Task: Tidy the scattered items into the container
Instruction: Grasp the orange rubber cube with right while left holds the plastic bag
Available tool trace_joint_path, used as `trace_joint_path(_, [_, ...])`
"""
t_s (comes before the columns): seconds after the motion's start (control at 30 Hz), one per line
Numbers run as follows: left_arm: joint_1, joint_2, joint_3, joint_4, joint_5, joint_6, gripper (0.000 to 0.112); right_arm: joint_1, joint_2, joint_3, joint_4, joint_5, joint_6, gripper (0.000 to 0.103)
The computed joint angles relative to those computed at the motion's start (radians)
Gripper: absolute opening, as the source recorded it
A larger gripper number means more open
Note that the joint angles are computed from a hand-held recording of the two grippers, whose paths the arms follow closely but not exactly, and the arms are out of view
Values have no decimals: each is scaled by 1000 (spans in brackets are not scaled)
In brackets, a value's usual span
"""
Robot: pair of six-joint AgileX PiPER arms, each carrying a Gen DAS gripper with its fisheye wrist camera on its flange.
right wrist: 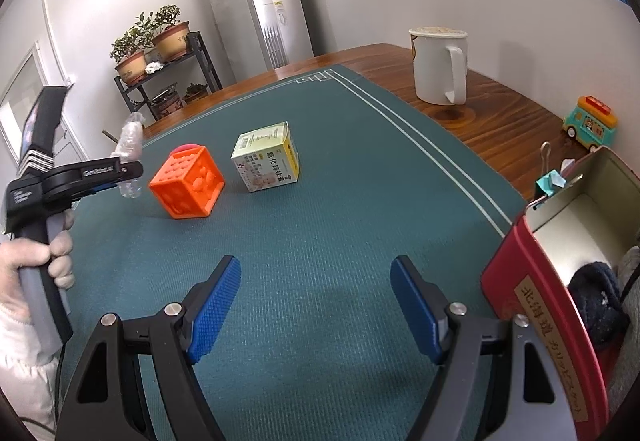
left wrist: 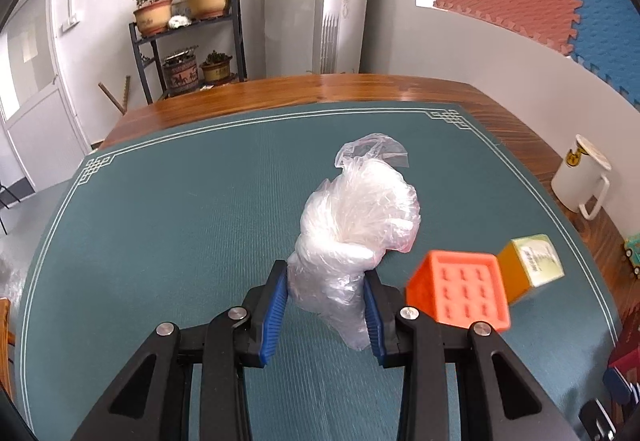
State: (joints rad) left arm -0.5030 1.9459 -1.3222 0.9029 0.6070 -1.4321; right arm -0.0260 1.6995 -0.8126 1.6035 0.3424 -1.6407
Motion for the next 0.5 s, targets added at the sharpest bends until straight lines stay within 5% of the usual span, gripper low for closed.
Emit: trace_joint_path(0.5, [-111, -201, 263, 89, 32, -188, 37, -12, 14, -4, -14, 29, 14, 80])
